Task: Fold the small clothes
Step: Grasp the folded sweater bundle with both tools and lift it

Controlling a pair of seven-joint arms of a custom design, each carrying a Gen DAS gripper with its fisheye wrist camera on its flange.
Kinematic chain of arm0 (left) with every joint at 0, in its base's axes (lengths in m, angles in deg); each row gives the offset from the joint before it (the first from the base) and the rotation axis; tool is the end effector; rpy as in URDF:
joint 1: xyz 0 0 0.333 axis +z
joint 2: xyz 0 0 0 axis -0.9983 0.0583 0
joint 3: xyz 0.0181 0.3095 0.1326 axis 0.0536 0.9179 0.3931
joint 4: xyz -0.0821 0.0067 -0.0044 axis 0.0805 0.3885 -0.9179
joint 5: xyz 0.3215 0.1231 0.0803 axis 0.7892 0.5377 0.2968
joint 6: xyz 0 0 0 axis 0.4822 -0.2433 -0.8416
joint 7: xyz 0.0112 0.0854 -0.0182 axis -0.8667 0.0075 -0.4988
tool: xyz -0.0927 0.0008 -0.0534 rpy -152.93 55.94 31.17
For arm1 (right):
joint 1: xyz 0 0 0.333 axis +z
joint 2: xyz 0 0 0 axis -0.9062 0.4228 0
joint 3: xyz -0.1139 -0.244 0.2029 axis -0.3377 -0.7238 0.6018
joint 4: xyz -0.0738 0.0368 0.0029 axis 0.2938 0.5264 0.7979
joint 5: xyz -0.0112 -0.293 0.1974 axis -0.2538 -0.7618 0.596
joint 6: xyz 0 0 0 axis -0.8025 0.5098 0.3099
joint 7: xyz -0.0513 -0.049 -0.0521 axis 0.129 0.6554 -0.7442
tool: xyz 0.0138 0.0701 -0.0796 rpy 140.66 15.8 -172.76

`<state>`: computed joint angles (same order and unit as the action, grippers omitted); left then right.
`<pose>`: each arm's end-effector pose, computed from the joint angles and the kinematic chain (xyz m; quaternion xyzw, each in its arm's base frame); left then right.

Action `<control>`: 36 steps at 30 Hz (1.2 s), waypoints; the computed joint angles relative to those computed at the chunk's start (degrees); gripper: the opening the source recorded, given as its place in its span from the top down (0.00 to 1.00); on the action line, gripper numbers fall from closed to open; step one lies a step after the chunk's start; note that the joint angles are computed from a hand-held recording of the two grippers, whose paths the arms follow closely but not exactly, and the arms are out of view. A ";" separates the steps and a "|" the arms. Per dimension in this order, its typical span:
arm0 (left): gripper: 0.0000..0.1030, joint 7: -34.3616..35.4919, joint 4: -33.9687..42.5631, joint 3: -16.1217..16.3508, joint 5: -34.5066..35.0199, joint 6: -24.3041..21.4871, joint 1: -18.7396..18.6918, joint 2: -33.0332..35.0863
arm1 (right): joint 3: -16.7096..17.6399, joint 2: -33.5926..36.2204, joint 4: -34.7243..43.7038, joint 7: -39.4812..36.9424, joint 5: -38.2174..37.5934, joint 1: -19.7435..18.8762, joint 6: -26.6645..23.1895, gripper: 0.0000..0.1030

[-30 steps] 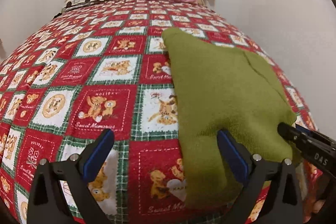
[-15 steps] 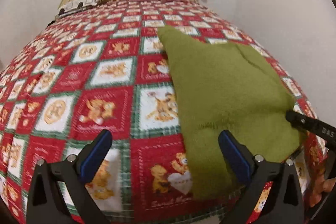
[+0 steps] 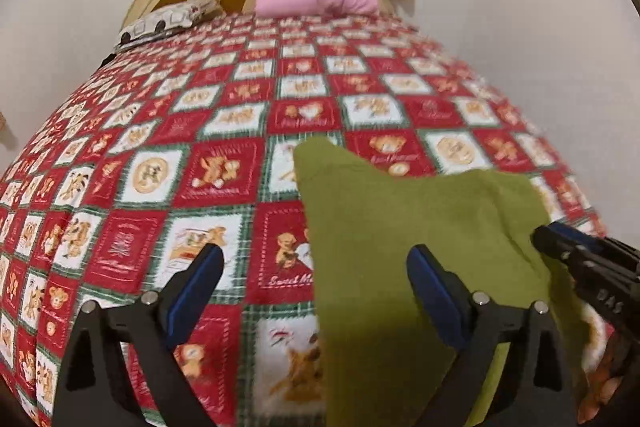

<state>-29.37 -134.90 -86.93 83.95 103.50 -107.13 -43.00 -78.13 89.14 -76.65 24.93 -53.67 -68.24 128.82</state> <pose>0.6491 -0.2400 0.5199 -0.7459 0.5582 -0.2058 0.2996 0.7490 0.0402 0.4964 -0.7570 0.5562 -0.1325 0.3161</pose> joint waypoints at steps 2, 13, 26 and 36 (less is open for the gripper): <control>0.06 0.62 1.74 0.07 -0.43 -1.22 -0.14 2.38 | -0.34 2.99 2.51 0.28 -0.67 0.15 0.82 0.74; 0.03 -1.11 2.30 2.34 5.04 -1.18 -2.41 3.91 | 3.10 6.35 6.15 1.10 5.32 -4.00 -1.12 0.47; 0.04 9.57 -13.32 -4.44 -15.69 21.80 8.35 -4.48 | 5.91 -5.30 -9.42 -10.43 26.19 -13.26 -1.05 0.42; 0.03 27.11 -10.83 -12.12 -41.57 25.82 13.19 1.35 | 2.30 5.26 6.15 -9.98 18.79 -6.66 -13.30 0.39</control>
